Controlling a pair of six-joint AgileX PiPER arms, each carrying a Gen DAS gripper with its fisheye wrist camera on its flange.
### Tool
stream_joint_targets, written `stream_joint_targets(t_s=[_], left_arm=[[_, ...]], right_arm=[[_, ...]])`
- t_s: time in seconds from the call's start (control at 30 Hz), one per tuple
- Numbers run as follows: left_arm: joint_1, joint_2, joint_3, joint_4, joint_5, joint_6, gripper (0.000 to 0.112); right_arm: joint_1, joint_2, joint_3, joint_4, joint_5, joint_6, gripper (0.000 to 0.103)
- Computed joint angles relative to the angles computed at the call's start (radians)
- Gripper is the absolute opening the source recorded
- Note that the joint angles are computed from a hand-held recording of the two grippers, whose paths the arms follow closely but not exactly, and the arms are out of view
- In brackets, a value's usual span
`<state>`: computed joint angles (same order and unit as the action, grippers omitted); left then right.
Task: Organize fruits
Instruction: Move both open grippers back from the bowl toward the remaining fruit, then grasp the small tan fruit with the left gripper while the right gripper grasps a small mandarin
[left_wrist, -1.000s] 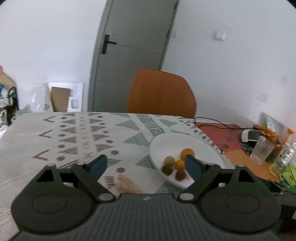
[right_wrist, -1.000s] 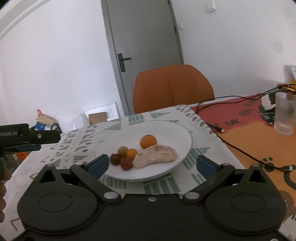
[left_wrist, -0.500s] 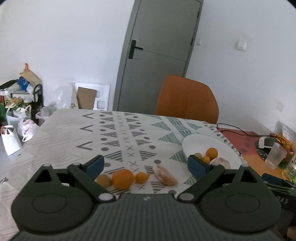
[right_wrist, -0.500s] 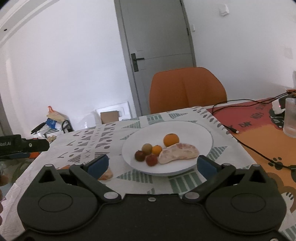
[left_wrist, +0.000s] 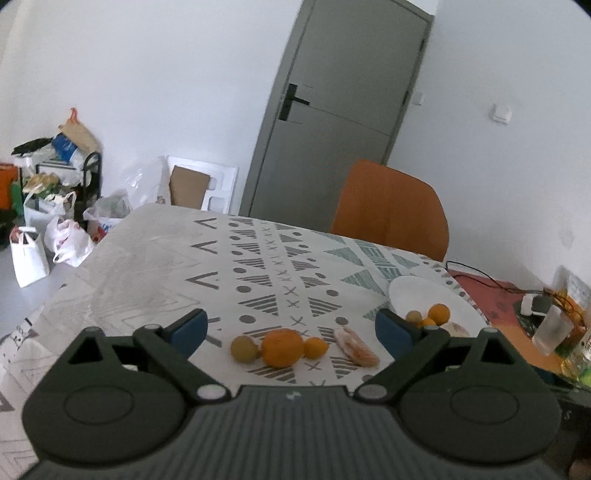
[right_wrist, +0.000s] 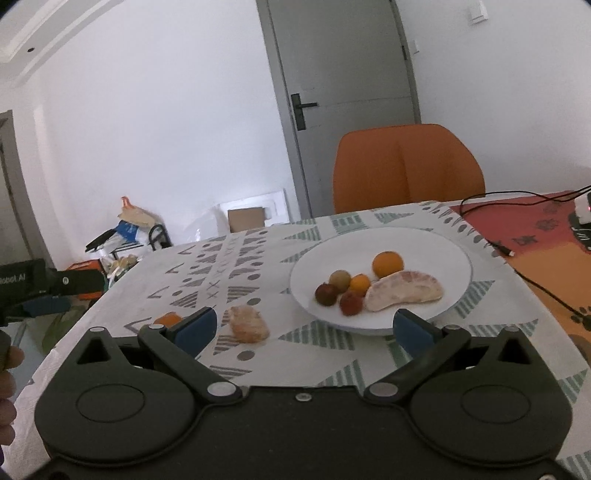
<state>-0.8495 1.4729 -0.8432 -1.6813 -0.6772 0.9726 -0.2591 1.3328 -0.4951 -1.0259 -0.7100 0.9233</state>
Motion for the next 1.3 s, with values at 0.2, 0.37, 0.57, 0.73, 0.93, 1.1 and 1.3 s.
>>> stream_joint_targets(t_s=[0.2,0.37,0.57,0.73,0.93,1.1,1.3], left_arm=[[0.025,-0.006,0.041,0.047,0.008,-0.063,0.095],[0.057,0.002,0.069,0.109,0.044,-0.115,0.087],[0.129,0.05,0.072,0.177,0.135,-0.195,0.068],[0.177,0.093,0.063,0.236,0.191,-0.26,0.059],[0.219,0.136,0.045,0.262,0.232,-0.291,0.052],[0.241,0.167,0.032,0.302,0.256,-0.323,0.048],[0.254,0.181,0.026,0.332,0.25,-0.348,0.046]], right_arm=[[0.053,0.019,0.001,0.03,0.01,-0.034,0.103],[0.13,0.033,0.011,0.145,0.04,-0.175,0.103],[0.165,0.083,-0.049,0.091,0.065,-0.125,0.097],[0.196,0.134,-0.104,0.076,0.107,-0.107,0.093],[0.212,0.182,-0.156,0.036,0.12,-0.076,0.087],[0.23,0.22,-0.205,-0.019,0.13,-0.027,0.08],[0.255,0.254,-0.256,-0.088,0.126,0.037,0.071]])
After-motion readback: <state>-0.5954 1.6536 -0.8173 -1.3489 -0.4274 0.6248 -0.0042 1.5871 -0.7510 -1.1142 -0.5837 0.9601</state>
